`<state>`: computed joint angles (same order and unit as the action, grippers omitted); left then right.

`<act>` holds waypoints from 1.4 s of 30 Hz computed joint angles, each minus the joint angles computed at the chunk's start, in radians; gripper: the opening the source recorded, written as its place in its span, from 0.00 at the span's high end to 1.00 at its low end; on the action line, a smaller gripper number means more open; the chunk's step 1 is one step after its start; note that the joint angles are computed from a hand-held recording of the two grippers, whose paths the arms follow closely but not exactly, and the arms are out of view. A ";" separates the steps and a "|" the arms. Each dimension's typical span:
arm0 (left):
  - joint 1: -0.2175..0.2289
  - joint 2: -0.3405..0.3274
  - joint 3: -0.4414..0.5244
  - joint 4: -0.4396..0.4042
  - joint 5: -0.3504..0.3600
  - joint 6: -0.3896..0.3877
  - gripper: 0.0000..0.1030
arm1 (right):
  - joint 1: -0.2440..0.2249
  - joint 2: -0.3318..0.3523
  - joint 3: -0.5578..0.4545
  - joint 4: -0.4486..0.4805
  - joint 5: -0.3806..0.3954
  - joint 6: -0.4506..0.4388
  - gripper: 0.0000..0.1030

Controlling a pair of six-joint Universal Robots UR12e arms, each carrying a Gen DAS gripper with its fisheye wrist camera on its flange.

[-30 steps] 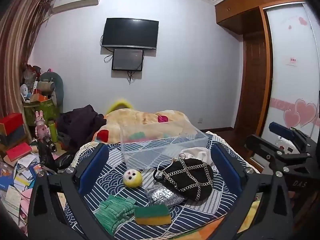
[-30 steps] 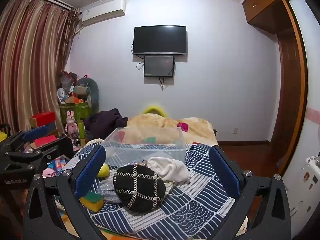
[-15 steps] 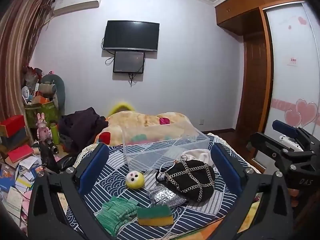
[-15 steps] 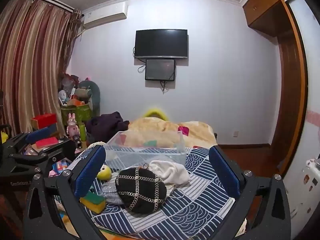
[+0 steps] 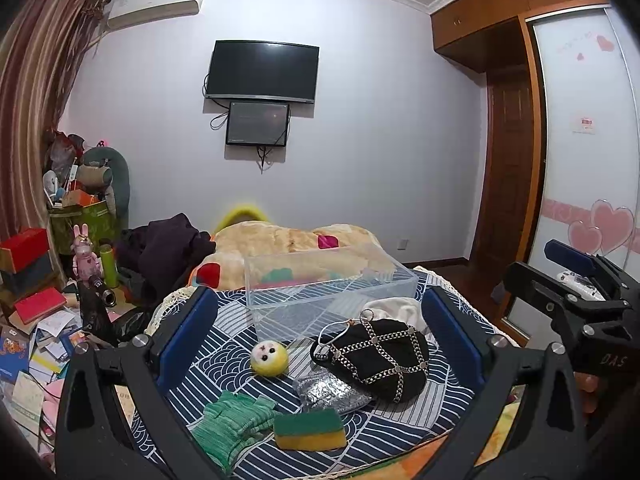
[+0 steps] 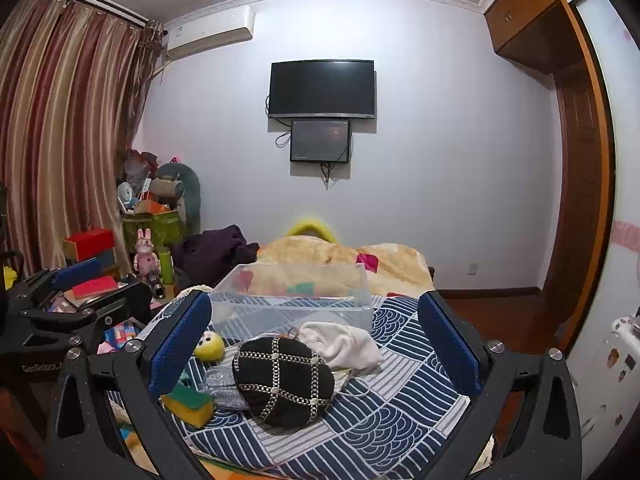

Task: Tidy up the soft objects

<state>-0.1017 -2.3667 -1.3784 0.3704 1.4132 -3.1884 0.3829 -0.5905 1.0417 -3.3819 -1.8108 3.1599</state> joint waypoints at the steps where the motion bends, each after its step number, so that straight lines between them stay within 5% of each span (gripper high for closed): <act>1: 0.000 0.000 0.000 0.000 0.000 0.000 0.00 | 0.000 0.000 0.000 0.000 -0.001 0.000 0.00; 42: -0.002 0.002 0.003 0.000 -0.007 0.005 0.00 | 0.000 0.004 0.001 -0.029 0.000 0.000 0.00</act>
